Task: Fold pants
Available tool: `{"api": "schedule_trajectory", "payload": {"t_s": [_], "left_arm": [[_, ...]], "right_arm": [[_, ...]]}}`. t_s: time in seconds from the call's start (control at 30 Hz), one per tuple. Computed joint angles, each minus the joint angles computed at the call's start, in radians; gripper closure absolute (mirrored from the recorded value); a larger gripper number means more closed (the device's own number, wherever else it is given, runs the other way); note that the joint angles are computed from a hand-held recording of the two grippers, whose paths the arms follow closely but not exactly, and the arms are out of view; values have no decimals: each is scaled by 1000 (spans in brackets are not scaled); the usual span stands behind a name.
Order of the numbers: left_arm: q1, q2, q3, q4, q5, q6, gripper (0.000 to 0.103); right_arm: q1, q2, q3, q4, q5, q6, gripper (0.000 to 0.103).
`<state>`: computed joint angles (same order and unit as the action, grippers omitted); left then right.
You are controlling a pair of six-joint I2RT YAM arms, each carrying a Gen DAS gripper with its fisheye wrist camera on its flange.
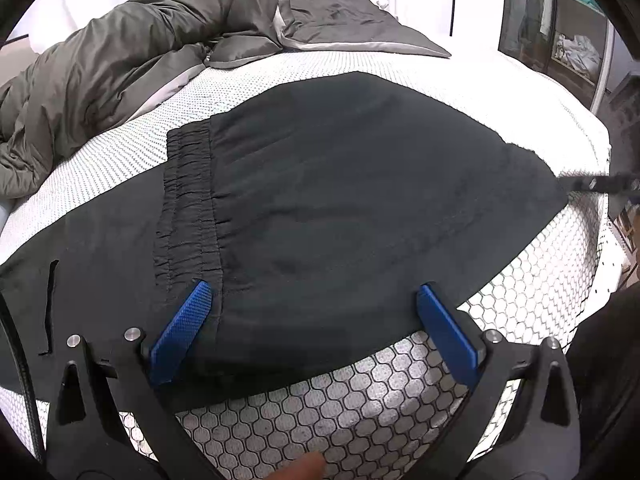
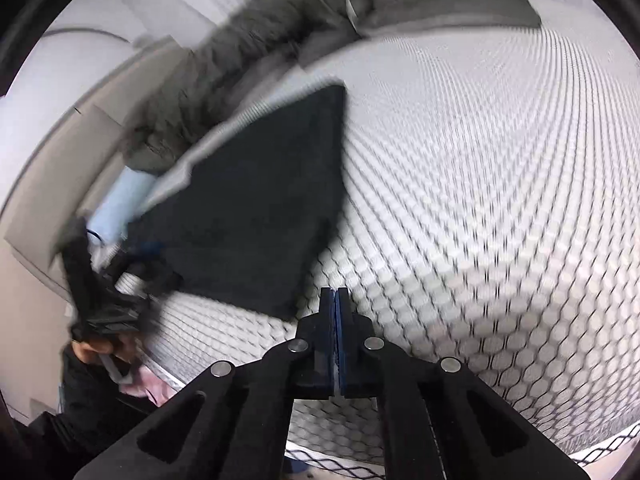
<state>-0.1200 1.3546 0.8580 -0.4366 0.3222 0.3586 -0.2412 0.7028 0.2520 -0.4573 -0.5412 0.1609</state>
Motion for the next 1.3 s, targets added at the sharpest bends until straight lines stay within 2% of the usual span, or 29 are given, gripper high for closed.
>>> {"api": "schedule_trajectory", "payload": {"t_s": [0.03,0.1,0.13,0.23,0.3,0.37,0.43,0.5,0.53,0.63,0.7,0.77,0.9,1.0,1.1,1.13,1.23,1.3], "left_arm": [[4,-1,3,-4,7,-6,1],[11,-1,8,-11,21,-21,1],[14,-1,12,-16,27,-32,1],[31,-9,25,-32,53,-64,1],[43,-13,33,-37,61,-84,1],[59,-16,37,-34,63,-100,1],[73,-14,39,-32,60,-104,1],[92,-6,45,-31,46,-109,1],[104,-5,49,-33,44,-109,1],[226,27,96,-45,118,-105,1],[319,68,137,-41,145,-148,1],[409,122,178,-33,144,-205,1],[559,220,254,-51,68,-283,1],[685,279,300,-104,144,-329,1],[781,348,368,-212,301,-294,9],[796,357,376,-233,327,-278,14],[833,403,414,-283,365,-267,20],[844,414,436,-335,353,-231,25]], "right_arm": [[-30,-67,1,-27,-29,-5,91],[-35,-137,-1,-24,-23,25,73],[-27,-155,-5,-14,-8,46,69],[81,-110,-19,76,101,118,60],[153,-36,-17,137,154,149,40],[236,28,-12,196,221,183,36],[284,31,-14,208,287,177,36],[316,40,-14,230,319,183,26],[314,35,-14,226,313,182,25],[317,47,-13,229,329,184,24],[318,63,-15,236,356,189,13],[299,55,-20,227,366,192,11],[251,61,-23,222,365,186,9],[225,78,-22,227,342,178,9],[242,102,-22,247,348,178,9],[246,116,-21,259,342,180,9],[274,143,-15,278,353,190,9],[291,145,-12,281,359,189,9]]}}
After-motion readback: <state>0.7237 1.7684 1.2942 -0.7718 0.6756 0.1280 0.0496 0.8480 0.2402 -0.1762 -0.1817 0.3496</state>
